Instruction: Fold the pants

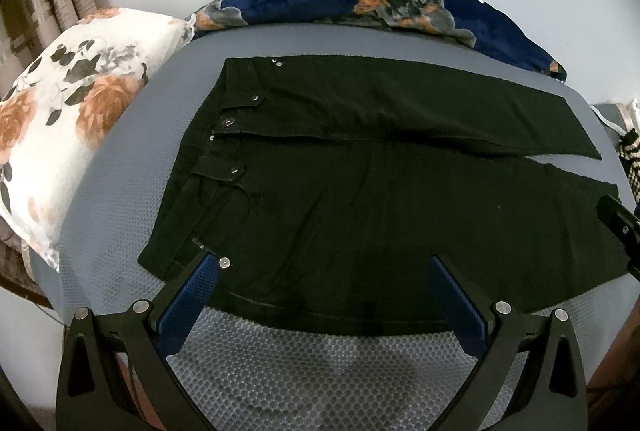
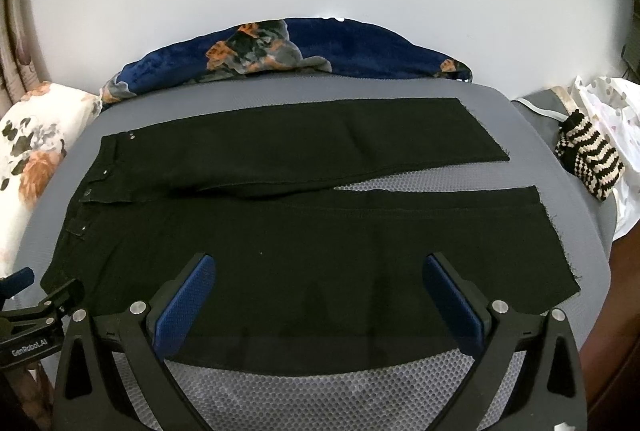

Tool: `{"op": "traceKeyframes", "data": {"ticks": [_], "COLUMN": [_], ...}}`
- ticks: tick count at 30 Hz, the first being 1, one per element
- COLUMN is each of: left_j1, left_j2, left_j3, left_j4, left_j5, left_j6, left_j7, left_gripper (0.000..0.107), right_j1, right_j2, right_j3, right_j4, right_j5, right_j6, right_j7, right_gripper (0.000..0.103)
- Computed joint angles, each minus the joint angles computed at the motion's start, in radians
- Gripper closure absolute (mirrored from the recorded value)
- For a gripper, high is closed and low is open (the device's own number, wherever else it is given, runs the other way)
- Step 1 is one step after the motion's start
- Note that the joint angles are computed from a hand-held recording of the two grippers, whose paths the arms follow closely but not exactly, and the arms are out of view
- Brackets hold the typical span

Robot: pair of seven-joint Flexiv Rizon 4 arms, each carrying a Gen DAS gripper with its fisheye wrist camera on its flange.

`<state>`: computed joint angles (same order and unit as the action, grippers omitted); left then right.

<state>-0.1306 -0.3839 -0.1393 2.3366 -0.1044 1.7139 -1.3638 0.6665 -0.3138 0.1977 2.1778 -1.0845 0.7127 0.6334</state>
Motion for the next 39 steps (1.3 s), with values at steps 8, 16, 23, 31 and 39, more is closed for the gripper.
{"op": "traceKeyframes", "data": {"ticks": [8, 16, 23, 31, 39], "left_j1": [0.007, 0.011, -0.020, -0.012, -0.008], "left_j2": [-0.001, -0.001, -0.006, -0.006, -0.006], "left_j3": [-0.005, -0.007, 0.018, 0.010, 0.006], "left_j4": [-0.002, 0.003, -0.009, -0.009, -0.009], "left_j5": [0.001, 0.006, 0.002, 0.001, 0.002], "left_j6": [-0.004, 0.000, -0.011, -0.010, -0.008], "left_j7": [0.002, 0.011, 0.007, 0.009, 0.009], "left_gripper": [0.004, 0.004, 0.004, 0.004, 0.004], "right_j1": [-0.004, -0.001, 0.001, 0.006, 0.008], "right_j2": [-0.001, -0.007, -0.008, -0.009, -0.009], "right_j3": [0.000, -0.001, -0.001, 0.000, 0.001], "right_j4": [0.004, -0.001, -0.003, -0.005, -0.008], "right_j5": [0.007, 0.023, 0.035, 0.040, 0.048], "right_j6": [0.010, 0.006, 0.002, -0.009, -0.016], "right_j7": [0.002, -0.010, -0.011, -0.014, -0.019], "right_gripper": [0.000, 0.000, 0.000, 0.000, 0.000]}}
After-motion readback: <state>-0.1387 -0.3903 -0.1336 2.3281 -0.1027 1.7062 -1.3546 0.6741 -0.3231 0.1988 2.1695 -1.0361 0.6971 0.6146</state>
